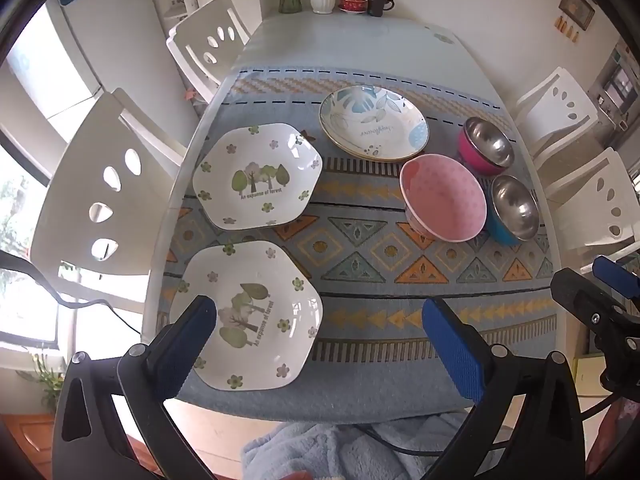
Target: Organize plates and bowls
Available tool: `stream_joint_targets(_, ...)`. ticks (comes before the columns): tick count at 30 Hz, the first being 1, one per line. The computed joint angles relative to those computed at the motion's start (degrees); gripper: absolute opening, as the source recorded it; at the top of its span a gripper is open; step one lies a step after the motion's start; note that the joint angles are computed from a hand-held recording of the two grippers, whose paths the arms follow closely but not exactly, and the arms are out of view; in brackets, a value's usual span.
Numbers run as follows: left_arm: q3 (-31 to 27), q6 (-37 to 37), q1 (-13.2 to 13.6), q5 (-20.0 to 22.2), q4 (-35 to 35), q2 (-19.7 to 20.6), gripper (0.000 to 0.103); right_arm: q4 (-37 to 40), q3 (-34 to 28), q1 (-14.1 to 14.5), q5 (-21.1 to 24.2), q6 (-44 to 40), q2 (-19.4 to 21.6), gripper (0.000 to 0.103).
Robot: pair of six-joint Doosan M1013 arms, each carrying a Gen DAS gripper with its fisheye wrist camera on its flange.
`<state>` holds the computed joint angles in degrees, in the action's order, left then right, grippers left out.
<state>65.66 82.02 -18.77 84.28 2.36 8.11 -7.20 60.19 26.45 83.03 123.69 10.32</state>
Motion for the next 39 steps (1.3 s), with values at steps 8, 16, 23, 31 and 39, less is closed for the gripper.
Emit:
stream_joint_targets(8,0.04,-0.14,-0.93,0.54,-0.07,0.32,0.102,0.04,2.00,-0.41,-0.46,-0.03,-1.19,0.101)
stream_joint_targets(16,0.47,1.59,-0.20,0.43,-1.72,0.31,0.102,0.09,5.65,-0.85,-0.96,1.81,-3.20,0.101)
stream_joint_targets(23,1.66,1.10,-0.94,-2.57,0.07,-0.21,0.102,0.07,3.68,-1.29,-1.66,1.58,-1.91,0.101)
stream_joint_targets(31,2.75,0.23,-0.88,-4.55,0.76,-0.78,0.102,0.37,3.46,-1.48,-2.16,1.09,-1.44,0.101)
stream_joint_targets(39,3.15,-0.37,-0.64,-4.91,1.37,-1.03,0.102,1.88,2.65,-1.65,-1.15,0.11,-0.68,0.101)
